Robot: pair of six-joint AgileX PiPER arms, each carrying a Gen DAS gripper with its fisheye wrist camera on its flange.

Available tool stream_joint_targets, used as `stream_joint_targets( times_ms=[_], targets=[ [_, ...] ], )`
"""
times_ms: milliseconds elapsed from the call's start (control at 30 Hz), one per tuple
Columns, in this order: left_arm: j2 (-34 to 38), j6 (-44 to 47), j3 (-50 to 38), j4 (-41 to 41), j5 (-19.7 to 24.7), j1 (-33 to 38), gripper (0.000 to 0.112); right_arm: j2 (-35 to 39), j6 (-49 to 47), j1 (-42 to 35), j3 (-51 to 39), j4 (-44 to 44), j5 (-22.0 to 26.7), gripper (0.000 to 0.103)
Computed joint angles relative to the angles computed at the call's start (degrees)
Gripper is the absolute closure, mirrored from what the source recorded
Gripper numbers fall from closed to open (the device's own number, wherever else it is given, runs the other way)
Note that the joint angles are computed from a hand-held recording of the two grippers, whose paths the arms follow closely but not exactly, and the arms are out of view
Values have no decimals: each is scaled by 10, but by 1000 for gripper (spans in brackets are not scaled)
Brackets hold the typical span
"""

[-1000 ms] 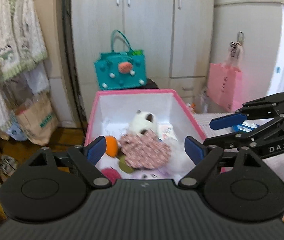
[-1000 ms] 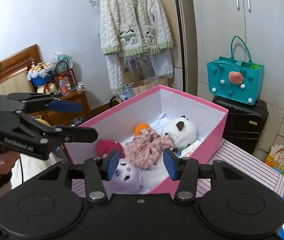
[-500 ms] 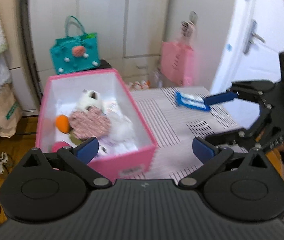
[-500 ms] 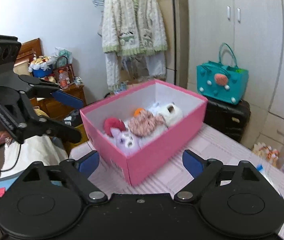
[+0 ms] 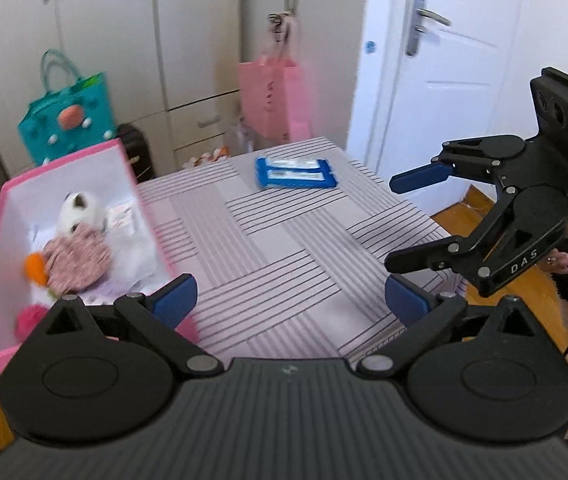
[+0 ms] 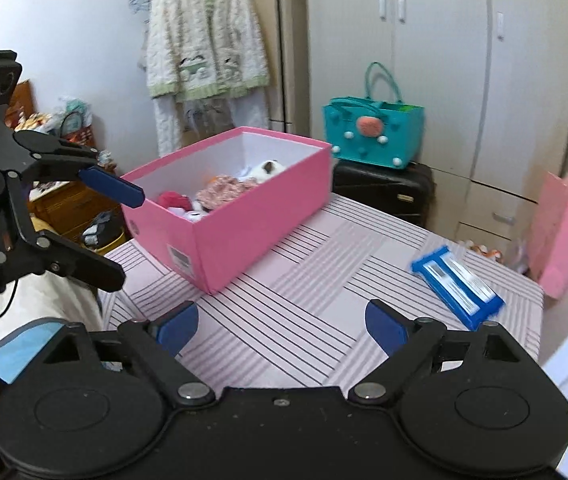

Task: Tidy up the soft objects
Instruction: 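Move both tools back over the table toward the blue wipes pack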

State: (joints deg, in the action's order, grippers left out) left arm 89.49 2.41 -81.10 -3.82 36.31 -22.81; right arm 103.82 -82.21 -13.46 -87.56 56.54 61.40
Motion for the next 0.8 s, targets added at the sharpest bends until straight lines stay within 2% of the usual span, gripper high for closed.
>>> stream_joint_targets(
  times_ms=[167, 233, 400, 533, 667, 800],
  targets=[
    [49, 20, -32, -16, -32, -13, 11, -1, -70, -17, 52, 54, -65, 10],
    [69, 15, -41, -16, -64, -16, 11, 9, -121, -20, 68, 94, -87, 10],
    [133, -93, -76, 91, -139, -36, 11, 51, -158, -15, 58, 136, -133, 10],
    [188, -147, -122, 151, -153, -37, 12, 82, -162, -17, 35, 156, -180, 13],
    [251, -160, -190, 174, -134, -35, 13, 106, -217, -16, 21, 197, -232, 15],
    [318, -148, -271, 151, -129, -29, 14, 146, -172, -11, -32, 171, -234, 15]
  ],
)
